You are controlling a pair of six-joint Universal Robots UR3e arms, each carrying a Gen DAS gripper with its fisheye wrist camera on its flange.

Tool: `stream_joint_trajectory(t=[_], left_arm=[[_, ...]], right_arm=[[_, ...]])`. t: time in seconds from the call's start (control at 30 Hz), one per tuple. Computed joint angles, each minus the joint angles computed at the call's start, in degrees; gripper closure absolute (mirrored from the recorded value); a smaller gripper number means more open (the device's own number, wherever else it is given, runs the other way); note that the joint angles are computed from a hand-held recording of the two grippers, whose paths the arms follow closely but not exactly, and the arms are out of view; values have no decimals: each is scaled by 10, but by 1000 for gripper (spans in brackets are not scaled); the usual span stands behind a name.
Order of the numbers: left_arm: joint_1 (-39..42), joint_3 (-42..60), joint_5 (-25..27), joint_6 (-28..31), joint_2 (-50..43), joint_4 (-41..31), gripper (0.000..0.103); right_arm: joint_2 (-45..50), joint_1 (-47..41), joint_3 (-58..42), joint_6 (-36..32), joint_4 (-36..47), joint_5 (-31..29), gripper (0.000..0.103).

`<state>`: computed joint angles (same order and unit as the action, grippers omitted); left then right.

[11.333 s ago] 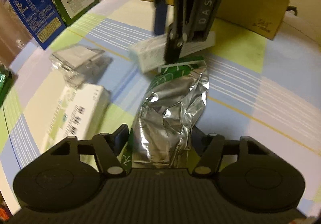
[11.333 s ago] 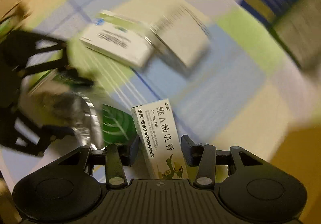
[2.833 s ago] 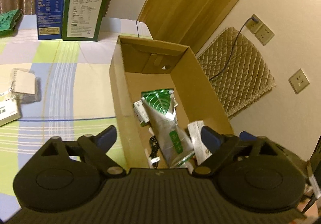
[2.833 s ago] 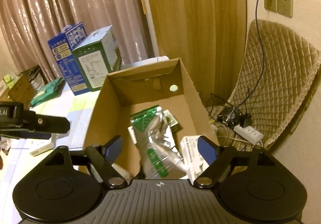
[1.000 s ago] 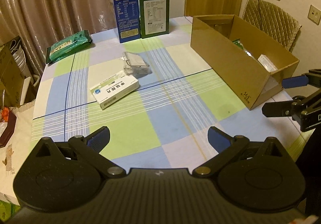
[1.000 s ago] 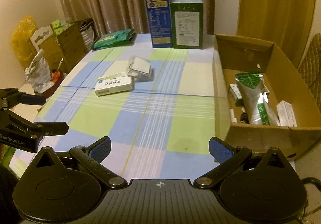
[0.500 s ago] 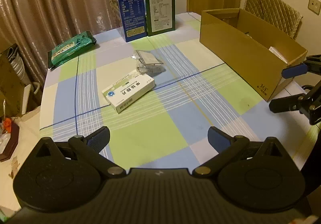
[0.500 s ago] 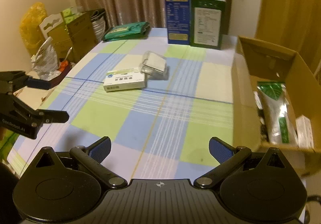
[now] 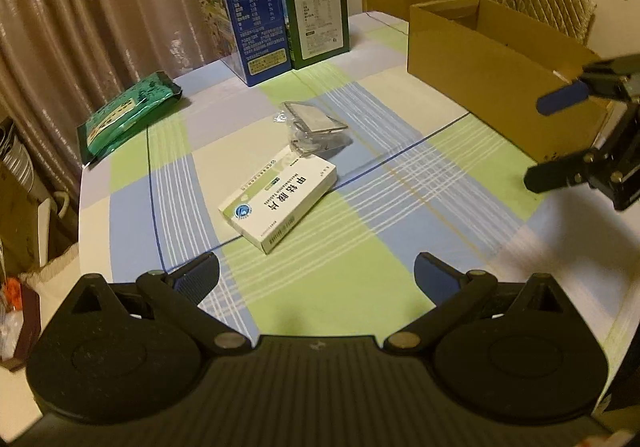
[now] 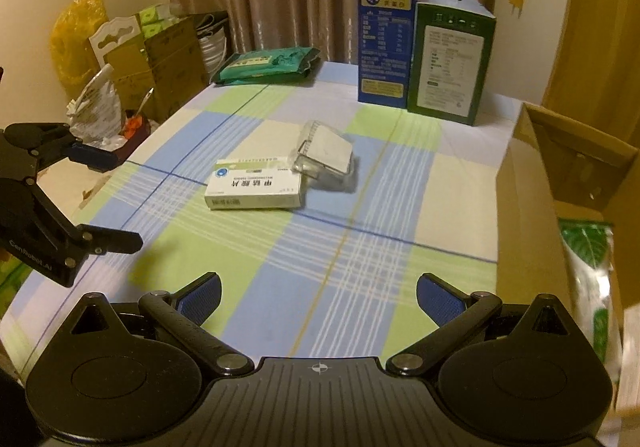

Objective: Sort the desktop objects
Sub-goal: 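Move both tools back toward the white tablet box and plastic-wrapped square, then grasp the white Mecobalamin tablet box with the left tool while the right tool grasps the plastic-wrapped square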

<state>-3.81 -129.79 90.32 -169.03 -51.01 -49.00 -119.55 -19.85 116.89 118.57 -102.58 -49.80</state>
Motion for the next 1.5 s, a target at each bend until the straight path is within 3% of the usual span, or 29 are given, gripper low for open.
stream_joint_trajectory(t=[0.27,0.53,0.9,1.5], left_arm=[[65,-10,-61,95,-52,48,1],[112,-6,-87,114,-131,114,1],[146,8,-113,160,-242,190,1],[191,-1,-199,223,-378,311,2]], right_arm=[[126,96,-24,79,-165,-33,2],[250,164,-75,164,-280,-62,2],[375,217,-148,222,-350,-86,2],[505,250,-243,272,-384,-73,2]])
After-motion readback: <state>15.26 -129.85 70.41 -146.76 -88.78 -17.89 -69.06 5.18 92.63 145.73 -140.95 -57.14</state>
